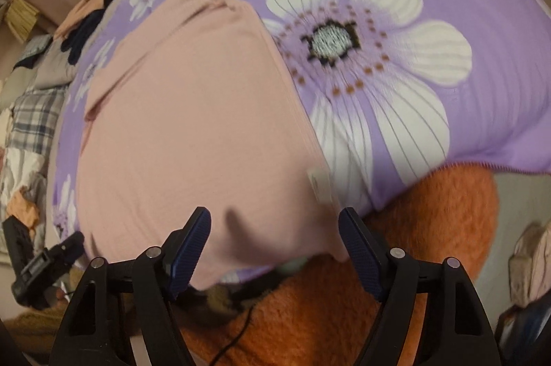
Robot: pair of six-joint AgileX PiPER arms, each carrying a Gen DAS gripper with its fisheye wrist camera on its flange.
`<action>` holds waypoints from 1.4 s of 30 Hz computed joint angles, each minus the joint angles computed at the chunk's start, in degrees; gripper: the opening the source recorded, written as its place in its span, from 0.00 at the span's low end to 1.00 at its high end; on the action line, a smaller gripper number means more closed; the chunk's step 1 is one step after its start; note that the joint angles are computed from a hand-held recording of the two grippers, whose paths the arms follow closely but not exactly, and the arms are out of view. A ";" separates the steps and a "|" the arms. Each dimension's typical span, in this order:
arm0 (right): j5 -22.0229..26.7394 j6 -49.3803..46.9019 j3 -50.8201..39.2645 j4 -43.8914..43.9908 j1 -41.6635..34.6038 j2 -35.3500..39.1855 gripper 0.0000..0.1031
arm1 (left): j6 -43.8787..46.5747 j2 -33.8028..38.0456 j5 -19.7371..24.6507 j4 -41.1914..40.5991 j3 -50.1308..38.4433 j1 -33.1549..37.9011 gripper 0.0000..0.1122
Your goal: Fold small clothes
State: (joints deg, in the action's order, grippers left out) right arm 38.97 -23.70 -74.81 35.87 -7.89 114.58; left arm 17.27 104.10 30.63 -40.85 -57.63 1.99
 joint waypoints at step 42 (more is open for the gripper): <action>8.22 -16.03 -9.16 18.49 -3.30 0.04 0.03 | 13.98 -3.57 0.49 -15.41 -4.83 2.41 0.07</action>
